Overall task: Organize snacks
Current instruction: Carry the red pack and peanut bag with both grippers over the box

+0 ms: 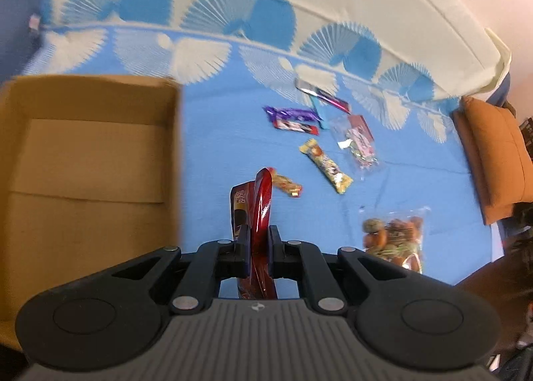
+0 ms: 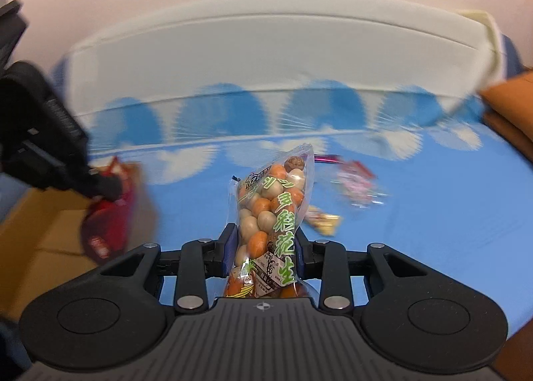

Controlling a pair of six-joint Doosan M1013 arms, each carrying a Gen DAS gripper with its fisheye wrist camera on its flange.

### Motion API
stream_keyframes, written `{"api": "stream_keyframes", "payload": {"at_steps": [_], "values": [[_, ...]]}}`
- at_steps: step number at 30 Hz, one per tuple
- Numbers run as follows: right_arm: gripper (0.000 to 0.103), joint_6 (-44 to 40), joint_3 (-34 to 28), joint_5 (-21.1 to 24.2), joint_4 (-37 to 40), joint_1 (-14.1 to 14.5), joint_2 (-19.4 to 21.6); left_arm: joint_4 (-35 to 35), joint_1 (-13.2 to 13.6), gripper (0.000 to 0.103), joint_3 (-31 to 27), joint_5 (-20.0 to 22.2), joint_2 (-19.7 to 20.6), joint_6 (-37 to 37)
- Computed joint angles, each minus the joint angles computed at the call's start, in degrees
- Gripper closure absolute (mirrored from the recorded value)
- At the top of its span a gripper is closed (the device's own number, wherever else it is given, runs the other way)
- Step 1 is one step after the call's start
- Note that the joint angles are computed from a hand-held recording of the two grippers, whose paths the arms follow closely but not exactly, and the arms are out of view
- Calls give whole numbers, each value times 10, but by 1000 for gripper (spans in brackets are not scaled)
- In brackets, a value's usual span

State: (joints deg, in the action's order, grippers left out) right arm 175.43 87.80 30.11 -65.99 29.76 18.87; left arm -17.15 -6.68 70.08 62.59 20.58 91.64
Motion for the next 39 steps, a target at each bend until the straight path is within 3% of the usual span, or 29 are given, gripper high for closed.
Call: {"api": "stream_keyframes", "payload": {"at_steps": [3,9,16,22,28,39], "values": [[67,-23,-3,-25,13,24,-10,16,21,93,36,-19,-39,4],[67,-48,-20,-35,35,70,-13,6,72,93,90,-18,-94,20],[67,-143,-51,-4,126,106,-3,-37,122,93,142,-18,-134,45],[67,-173,-64,13,125,128,3,-47,148,93,161,-29,-148,61],[67,-216,-78,23,139,133,8,-64,163,93,166,-35,-152,62],[67,-254,-92,36,163,133,15,-71,165,93,162,-40,-151,59]]}}
